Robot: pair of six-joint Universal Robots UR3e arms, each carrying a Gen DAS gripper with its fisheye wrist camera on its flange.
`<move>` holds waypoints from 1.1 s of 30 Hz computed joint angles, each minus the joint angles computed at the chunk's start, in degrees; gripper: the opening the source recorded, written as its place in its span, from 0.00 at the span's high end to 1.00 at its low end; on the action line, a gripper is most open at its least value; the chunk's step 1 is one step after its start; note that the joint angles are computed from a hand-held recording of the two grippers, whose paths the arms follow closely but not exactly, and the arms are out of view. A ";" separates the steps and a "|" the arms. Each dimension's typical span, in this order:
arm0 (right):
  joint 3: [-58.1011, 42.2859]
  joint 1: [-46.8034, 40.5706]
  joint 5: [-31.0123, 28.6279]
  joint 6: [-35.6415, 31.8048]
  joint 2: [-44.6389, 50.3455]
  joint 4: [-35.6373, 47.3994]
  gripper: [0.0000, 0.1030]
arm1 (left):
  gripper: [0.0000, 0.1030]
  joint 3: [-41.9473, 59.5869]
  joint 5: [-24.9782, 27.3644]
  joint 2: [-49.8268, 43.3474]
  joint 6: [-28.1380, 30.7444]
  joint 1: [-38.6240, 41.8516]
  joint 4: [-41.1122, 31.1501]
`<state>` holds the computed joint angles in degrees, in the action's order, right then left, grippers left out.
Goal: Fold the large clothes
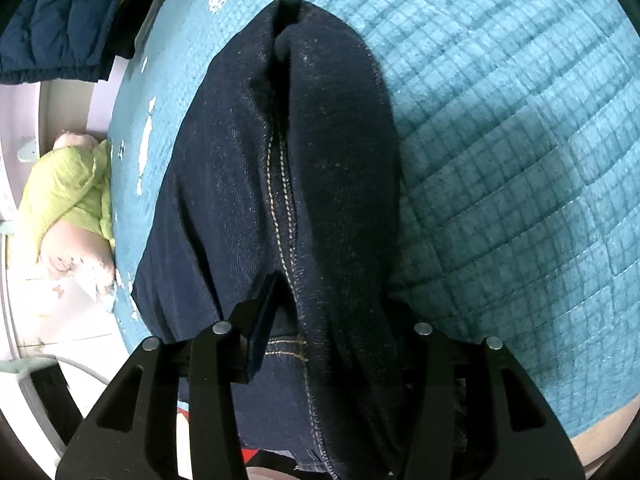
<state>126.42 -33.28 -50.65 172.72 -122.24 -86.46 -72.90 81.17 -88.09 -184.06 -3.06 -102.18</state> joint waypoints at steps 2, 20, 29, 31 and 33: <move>0.71 -0.87 0.46 -0.65 -0.83 0.25 0.58 | 0.99 8.09 -0.38 -8.78 0.01 2.39 -0.42; 1.47 -10.63 2.43 -13.52 -2.99 13.16 0.58 | 1.00 -13.86 6.44 0.41 -5.02 -10.00 8.46; -0.31 -5.63 2.60 -11.85 -10.14 13.02 0.65 | 1.00 -35.36 4.75 21.87 -16.04 -13.61 15.79; -3.35 -5.17 5.59 -14.88 -13.05 18.17 0.66 | 1.00 -39.65 3.93 25.04 -16.08 -12.19 18.66; -6.87 -2.85 7.07 -13.65 -14.11 19.93 0.69 | 1.00 -41.75 5.77 26.62 -18.07 -14.28 20.86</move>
<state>119.55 -36.13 -43.58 159.07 -136.35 -66.53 -114.64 86.94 -61.47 -202.13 -17.34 -81.32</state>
